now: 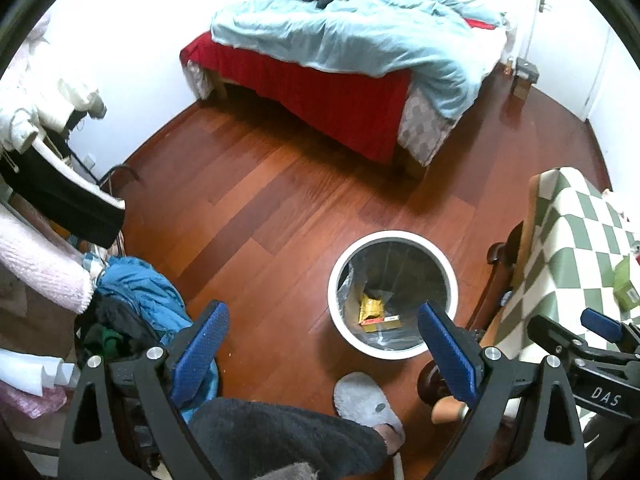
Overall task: Collect trash
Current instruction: 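Move both tools back from the bin toward the table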
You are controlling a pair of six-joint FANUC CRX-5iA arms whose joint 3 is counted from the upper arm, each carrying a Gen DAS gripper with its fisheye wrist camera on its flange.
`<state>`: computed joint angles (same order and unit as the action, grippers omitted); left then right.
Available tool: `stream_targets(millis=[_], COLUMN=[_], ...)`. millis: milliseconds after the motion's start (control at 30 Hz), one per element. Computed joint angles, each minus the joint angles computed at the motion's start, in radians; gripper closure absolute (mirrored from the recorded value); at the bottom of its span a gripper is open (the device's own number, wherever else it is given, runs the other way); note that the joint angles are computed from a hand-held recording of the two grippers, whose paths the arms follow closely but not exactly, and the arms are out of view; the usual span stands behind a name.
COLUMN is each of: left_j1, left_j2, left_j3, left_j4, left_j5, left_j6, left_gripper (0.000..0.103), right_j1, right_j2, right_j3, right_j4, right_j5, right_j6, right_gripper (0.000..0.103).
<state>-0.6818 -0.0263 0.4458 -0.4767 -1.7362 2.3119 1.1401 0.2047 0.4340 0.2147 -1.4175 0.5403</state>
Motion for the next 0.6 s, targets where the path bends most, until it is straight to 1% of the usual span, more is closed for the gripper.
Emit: stream_targets(millis=[167, 233, 300, 367, 433, 533, 600], left_j1=[-0.1, -0.146, -0.178, -0.21, -0.24, -0.269, -0.295], left_j2=[0.059, 0.089, 0.117, 0.161, 0.22, 0.323, 0.423], left_j3=[0.145, 0.201, 0.245, 0.297, 0.354, 0.444, 0.539], left_j4=[-0.08, -0.104, -0.109, -0.109, -0.09, -0.043, -0.005], left_j5=[-0.087, -0.097, -0.09, -0.081, -0.055, -0.038, -0.034], left_j6=[0.008, 0.006, 0.002, -0.002, -0.012, -0.055, -0.093], left_gripper=[0.007, 0.007, 0.007, 0.007, 0.007, 0.007, 0.007], right_j1=[0.025, 0.031, 0.04, 0.057, 0.072, 0.094, 0.106], right_j2=[-0.138, -0.215, -0.276, -0.346, -0.409, -0.52, -0.603], right_j3=[-0.092, -0.152, -0.201, -0.256, -0.307, -0.398, -0.466], right_j4=[0.028, 0.037, 0.058, 0.108, 0.15, 0.204, 0.235], right_j5=[0.06, 0.099, 0.115, 0.091, 0.055, -0.034, -0.105], right_j6=[-0.095, -0.152, -0.205, -0.265, -0.316, -0.402, -0.459], right_gripper=[0.0, 0.0, 0.0, 0.0, 0.0, 0.0, 0.0])
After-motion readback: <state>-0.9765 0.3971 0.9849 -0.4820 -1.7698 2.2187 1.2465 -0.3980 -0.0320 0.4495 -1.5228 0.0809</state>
